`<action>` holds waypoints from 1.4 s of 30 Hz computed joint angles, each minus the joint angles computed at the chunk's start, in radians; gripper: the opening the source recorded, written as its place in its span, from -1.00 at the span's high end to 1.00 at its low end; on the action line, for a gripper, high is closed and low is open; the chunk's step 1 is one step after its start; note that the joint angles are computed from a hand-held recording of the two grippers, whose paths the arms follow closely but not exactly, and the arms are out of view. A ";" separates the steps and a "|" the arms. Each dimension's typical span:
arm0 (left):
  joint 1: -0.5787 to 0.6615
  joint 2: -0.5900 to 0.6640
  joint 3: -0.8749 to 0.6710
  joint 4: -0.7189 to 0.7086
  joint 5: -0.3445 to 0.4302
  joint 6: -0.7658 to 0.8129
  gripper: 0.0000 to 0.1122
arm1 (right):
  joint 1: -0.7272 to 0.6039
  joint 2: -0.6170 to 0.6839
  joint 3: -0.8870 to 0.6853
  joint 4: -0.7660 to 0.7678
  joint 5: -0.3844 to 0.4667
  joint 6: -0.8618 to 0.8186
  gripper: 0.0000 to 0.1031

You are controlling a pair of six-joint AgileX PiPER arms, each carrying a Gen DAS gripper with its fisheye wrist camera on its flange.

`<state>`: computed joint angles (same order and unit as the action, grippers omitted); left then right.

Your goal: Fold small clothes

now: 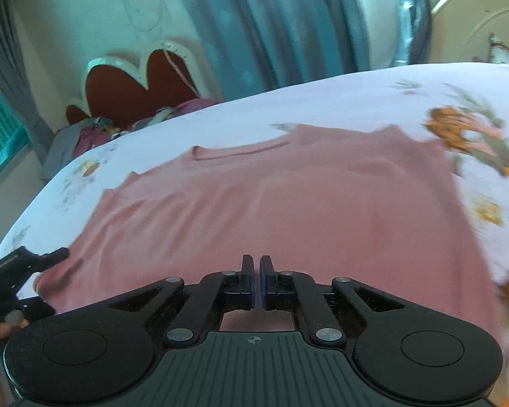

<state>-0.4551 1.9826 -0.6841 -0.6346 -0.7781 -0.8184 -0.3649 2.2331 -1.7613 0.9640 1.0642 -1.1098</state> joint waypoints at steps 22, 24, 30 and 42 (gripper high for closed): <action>0.013 0.088 0.027 0.083 -0.161 -0.208 0.83 | 0.209 0.114 -0.139 -0.160 -0.128 0.129 0.91; 0.014 0.066 0.013 0.069 -0.123 -0.160 0.84 | 0.211 0.110 -0.117 -0.136 -0.150 0.123 0.91; -0.015 -0.013 -0.034 0.035 -0.080 0.017 0.85 | 0.198 0.092 -0.072 -0.092 -0.162 0.098 0.91; -0.142 0.045 -0.582 -0.027 0.296 0.467 0.86 | -0.019 0.201 -0.319 0.032 0.057 0.259 0.91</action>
<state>-0.5968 2.0273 -1.2659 -0.6616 -0.4826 -0.3511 -0.3843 2.4343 -2.0798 0.9961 1.1210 -0.8507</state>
